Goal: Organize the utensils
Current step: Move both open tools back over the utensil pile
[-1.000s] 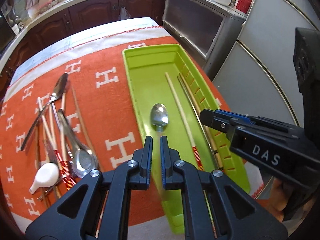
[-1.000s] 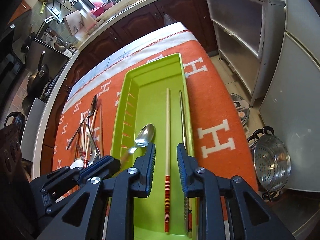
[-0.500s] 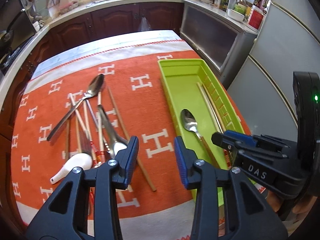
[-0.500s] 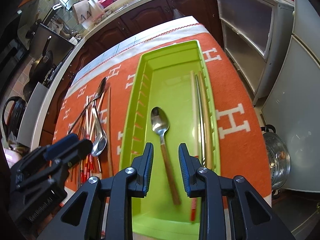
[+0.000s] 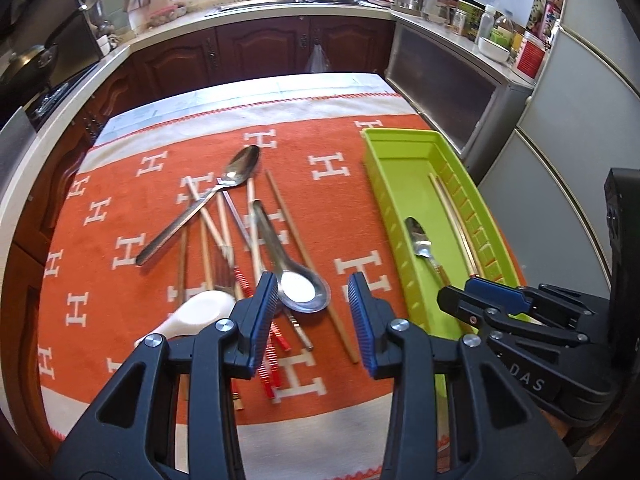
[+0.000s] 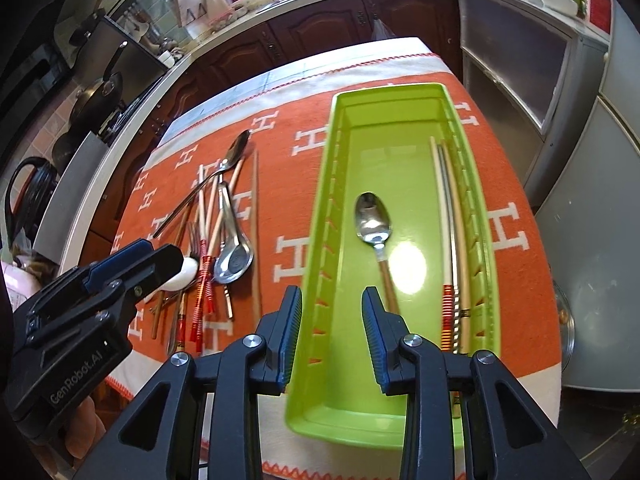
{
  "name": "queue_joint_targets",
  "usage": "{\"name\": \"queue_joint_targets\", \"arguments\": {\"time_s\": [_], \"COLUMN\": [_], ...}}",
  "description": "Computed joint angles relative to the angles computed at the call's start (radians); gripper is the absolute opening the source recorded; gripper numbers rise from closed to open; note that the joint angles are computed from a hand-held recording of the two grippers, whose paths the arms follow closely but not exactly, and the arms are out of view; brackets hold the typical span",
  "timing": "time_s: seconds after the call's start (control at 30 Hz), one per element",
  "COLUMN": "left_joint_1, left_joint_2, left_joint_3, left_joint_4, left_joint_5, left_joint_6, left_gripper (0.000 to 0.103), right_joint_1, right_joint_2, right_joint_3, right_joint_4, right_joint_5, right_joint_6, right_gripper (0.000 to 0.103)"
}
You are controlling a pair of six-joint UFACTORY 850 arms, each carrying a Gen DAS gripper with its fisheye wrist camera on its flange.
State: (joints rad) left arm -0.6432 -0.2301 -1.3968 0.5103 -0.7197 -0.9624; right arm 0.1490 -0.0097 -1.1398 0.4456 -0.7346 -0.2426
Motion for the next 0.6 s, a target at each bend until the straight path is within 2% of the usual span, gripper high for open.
{"name": "queue_joint_targets", "arguments": {"time_s": [0.17,0.6], "left_joint_1": [0.003,0.056], "left_joint_2": [0.041,0.122], "left_joint_3": [0.053,0.161], "left_joint_4": [0.069,0.110], "left_joint_5": [-0.023,-0.045], "left_joint_6": [-0.059,-0.119], "left_gripper": [0.034,0.034], "right_joint_1": [0.037,0.147], "right_joint_2": [0.001,-0.048], "right_joint_3": [-0.014,-0.086], "right_joint_4": [-0.023,-0.047], "right_joint_5": [-0.006,-0.009], "right_joint_6": [0.010,0.046], "right_gripper": [0.031,0.031]}}
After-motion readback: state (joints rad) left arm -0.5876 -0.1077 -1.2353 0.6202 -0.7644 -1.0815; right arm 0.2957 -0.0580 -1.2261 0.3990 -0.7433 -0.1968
